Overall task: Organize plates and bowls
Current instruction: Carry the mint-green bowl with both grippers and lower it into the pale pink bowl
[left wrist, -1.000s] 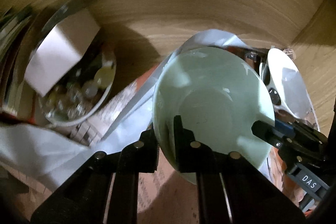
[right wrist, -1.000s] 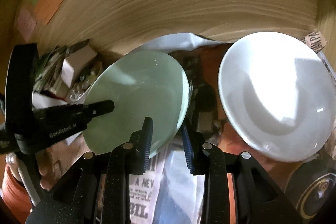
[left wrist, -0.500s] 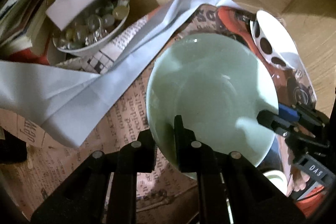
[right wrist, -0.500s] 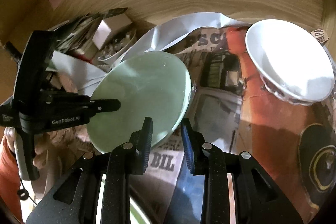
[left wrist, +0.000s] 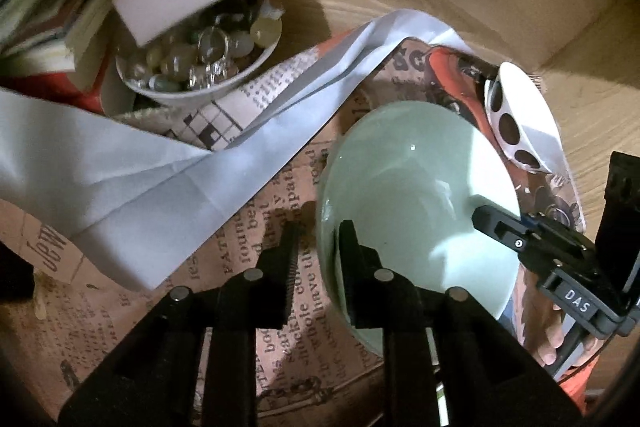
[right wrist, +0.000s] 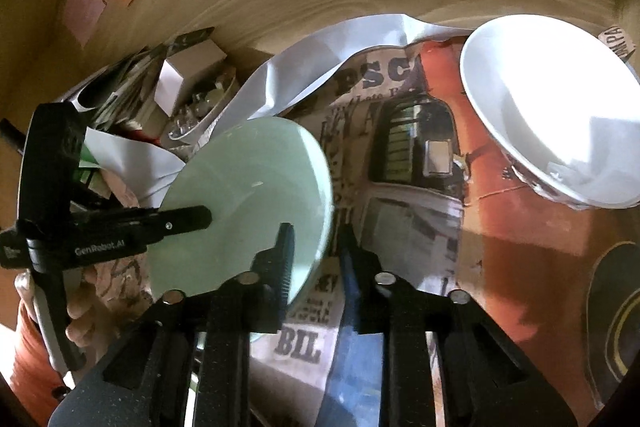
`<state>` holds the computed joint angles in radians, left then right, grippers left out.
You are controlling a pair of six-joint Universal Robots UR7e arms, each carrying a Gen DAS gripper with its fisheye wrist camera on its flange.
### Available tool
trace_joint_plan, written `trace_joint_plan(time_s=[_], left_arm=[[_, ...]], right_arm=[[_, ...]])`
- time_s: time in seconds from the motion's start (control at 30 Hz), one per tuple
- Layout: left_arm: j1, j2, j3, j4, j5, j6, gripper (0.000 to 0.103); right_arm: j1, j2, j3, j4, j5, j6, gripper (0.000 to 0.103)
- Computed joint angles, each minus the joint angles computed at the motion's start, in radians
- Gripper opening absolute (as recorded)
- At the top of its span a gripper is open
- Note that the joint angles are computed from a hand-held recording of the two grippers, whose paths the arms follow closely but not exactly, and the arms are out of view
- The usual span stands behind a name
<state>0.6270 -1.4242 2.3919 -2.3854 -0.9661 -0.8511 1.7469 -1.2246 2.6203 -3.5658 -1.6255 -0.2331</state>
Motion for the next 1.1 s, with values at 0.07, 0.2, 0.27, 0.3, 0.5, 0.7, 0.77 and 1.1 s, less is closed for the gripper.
trace_joint_plan(time_s=[0.07, 0.2, 0.27, 0.3, 0.5, 0.7, 0.77, 1.1], left_arm=[[-0.03, -0.042, 0.007, 0.049, 0.014, -0.003, 0.011], [-0.063, -0.049, 0.01, 0.089, 0.053, -0.025, 0.011], [-0.072, -0.049, 0.014, 0.082, 0.059, -0.033, 0.011], [-0.08, -0.063, 0.021, 0.085, 0.056, -0.04, 0.011], [-0.205, -0.165, 0.068, 0.176, 0.106, -0.128, 0.011], [-0.365, -0.266, 0.102, 0.303, 0.16, -0.275, 0.011], [-0.415, -0.311, 0.112, 0.362, 0.17, -0.331, 0.011], [-0.661, -0.481, 0.127, 0.76, 0.206, -0.66, 0.011]], right_arm=[[0.023, 0.013, 0.003, -0.034, -0.03, -0.007, 0.016], [0.067, 0.028, 0.009, -0.077, -0.086, -0.012, 0.016], [0.068, 0.013, 0.022, -0.08, -0.07, -0.011, 0.016], [0.07, 0.006, 0.027, -0.083, -0.069, -0.013, 0.016], [0.129, -0.029, 0.067, -0.152, -0.093, -0.005, 0.016], [0.187, -0.086, 0.11, -0.193, -0.082, 0.01, 0.016], [0.213, -0.087, 0.118, -0.211, -0.092, 0.011, 0.016], [0.321, -0.051, 0.141, -0.274, -0.103, 0.033, 0.016]])
